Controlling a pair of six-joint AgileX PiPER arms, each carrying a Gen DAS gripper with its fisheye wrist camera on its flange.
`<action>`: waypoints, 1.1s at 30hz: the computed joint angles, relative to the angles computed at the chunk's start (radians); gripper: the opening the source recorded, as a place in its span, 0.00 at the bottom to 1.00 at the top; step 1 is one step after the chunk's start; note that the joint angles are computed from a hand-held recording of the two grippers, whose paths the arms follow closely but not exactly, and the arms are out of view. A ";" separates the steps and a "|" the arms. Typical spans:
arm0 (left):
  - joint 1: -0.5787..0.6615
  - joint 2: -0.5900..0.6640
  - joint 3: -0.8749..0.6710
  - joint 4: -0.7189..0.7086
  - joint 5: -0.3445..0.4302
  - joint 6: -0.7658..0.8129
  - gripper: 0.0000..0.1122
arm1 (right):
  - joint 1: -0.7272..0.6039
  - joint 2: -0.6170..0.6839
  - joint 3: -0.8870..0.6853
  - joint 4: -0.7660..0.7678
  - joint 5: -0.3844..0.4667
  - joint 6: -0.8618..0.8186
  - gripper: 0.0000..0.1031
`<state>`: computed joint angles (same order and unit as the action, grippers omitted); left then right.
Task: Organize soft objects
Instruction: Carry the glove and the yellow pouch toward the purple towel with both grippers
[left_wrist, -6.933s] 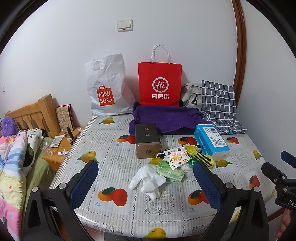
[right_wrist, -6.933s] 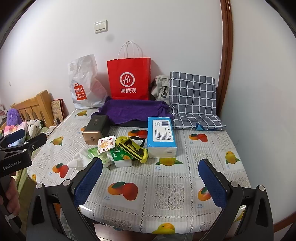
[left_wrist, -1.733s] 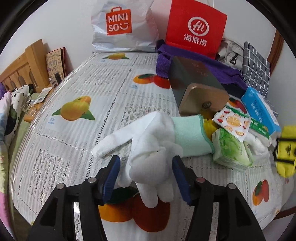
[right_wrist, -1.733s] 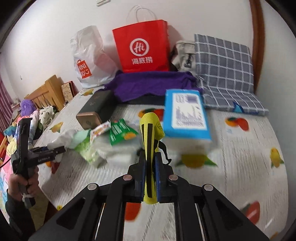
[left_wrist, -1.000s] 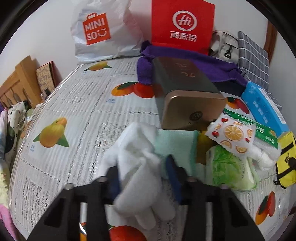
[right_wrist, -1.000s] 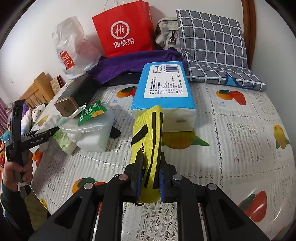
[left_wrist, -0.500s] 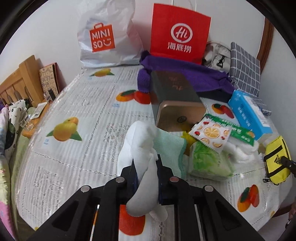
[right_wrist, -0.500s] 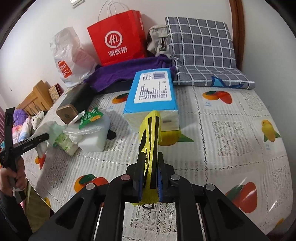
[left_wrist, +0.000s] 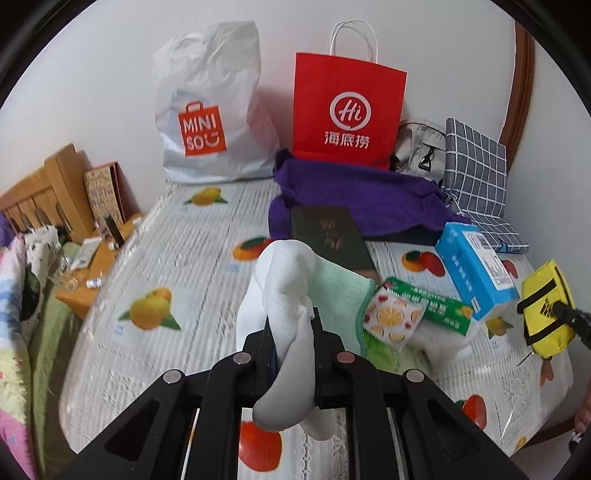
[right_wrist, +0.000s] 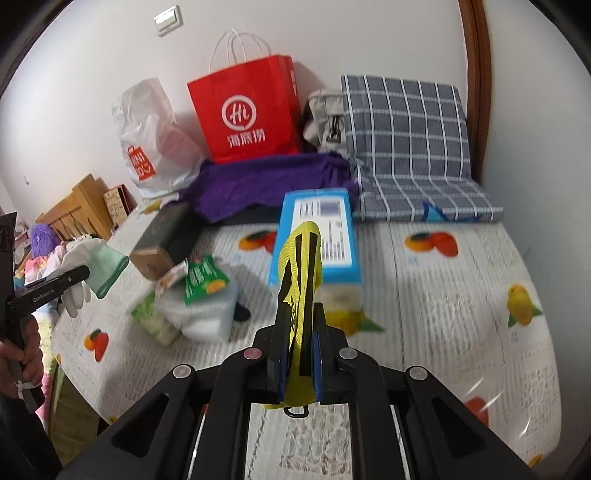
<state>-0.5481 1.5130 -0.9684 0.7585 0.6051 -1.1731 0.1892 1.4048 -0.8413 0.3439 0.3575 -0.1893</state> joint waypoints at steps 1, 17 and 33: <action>0.000 0.004 -0.016 -0.001 0.005 0.011 0.12 | -0.002 0.007 -0.019 -0.002 0.006 0.002 0.10; 0.093 0.184 -0.310 -0.098 0.041 0.230 0.12 | -0.007 0.217 -0.341 -0.041 0.066 0.031 0.10; 0.190 0.469 -0.715 -0.303 0.114 0.507 0.12 | -0.008 0.556 -0.822 -0.058 0.192 0.014 0.10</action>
